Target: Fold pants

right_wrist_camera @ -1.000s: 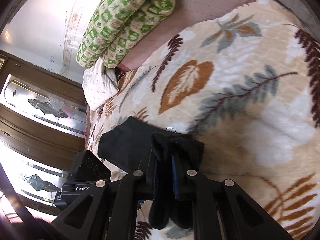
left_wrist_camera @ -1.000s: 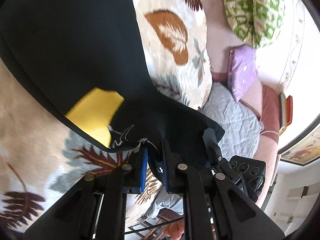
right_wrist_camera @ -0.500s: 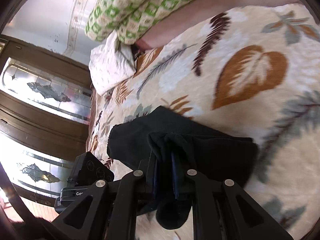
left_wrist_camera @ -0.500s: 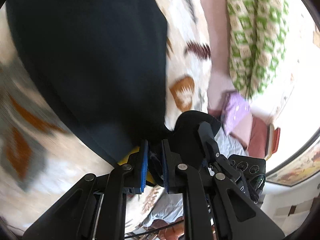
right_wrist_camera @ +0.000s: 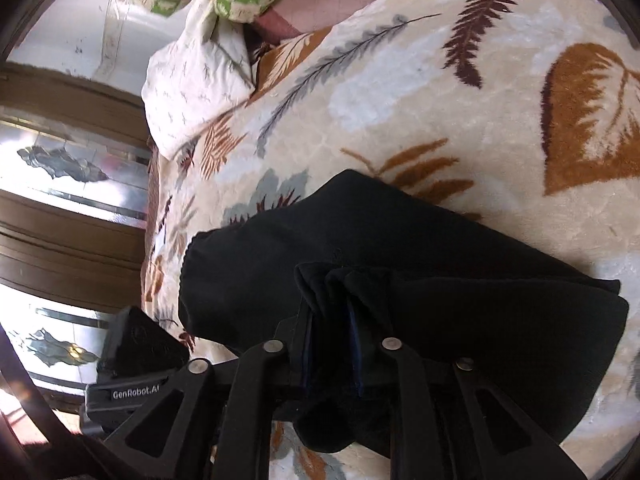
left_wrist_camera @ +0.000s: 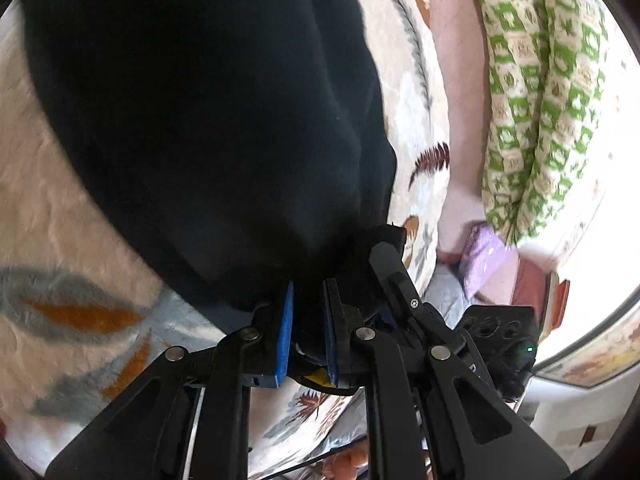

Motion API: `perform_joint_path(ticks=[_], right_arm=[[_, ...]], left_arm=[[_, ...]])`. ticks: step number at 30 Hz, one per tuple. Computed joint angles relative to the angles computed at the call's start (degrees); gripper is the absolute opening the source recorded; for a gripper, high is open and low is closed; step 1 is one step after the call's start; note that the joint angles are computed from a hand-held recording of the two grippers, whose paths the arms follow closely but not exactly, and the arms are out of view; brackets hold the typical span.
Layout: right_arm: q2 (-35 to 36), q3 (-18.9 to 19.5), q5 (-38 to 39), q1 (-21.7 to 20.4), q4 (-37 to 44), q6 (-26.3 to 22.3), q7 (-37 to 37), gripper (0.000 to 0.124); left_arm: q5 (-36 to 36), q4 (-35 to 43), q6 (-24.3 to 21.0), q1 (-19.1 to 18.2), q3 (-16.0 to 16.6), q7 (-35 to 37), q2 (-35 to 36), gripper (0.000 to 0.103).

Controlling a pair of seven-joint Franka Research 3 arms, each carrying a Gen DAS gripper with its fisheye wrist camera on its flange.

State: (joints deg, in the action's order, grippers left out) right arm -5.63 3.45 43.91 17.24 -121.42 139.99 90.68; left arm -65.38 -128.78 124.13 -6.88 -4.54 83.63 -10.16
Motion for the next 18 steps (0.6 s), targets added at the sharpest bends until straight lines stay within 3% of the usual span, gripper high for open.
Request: perform_joint_path(ticks=[3, 6, 10, 13, 15, 18], right_arm=[[-0.84, 0.70, -4.74, 0.04, 0.14, 0.35, 2.05, 0.030], [-3.11, 0.59, -3.69, 0.58, -1.71, 2.46, 1.58, 0.031], [-6.78, 0.02, 0.19, 1.75, -4.64, 6.00, -0.86, 0.034], [-12.19, -1.00, 7.86, 3.64, -10.06, 12.04, -3.96, 0.047], [-13.91, -1.10, 9.69, 4.42, -12.17, 15.07, -3.76, 0.055], [-15.20, -3.05, 15.65, 6.90, -15.07, 16.89, -6.50, 0.056]], left_arm=[[2.77, 3.16, -3.21, 0.08, -0.07, 2.23, 1.80, 0.011], [6.64, 5.32, -3.59, 0.42, -0.64, 2.70, 2.42, 0.011], [12.20, 8.10, -4.70, 1.40, -0.62, 1.94, 3.38, 0.011], [15.11, 9.42, -4.21, 2.18, -0.31, 2.98, 3.31, 0.011], [16.10, 10.57, -4.92, 2.49, -0.09, 3.63, 3.65, 0.011], [14.96, 12.32, -7.92, 2.83, 0.18, 5.63, 4.33, 0.011]])
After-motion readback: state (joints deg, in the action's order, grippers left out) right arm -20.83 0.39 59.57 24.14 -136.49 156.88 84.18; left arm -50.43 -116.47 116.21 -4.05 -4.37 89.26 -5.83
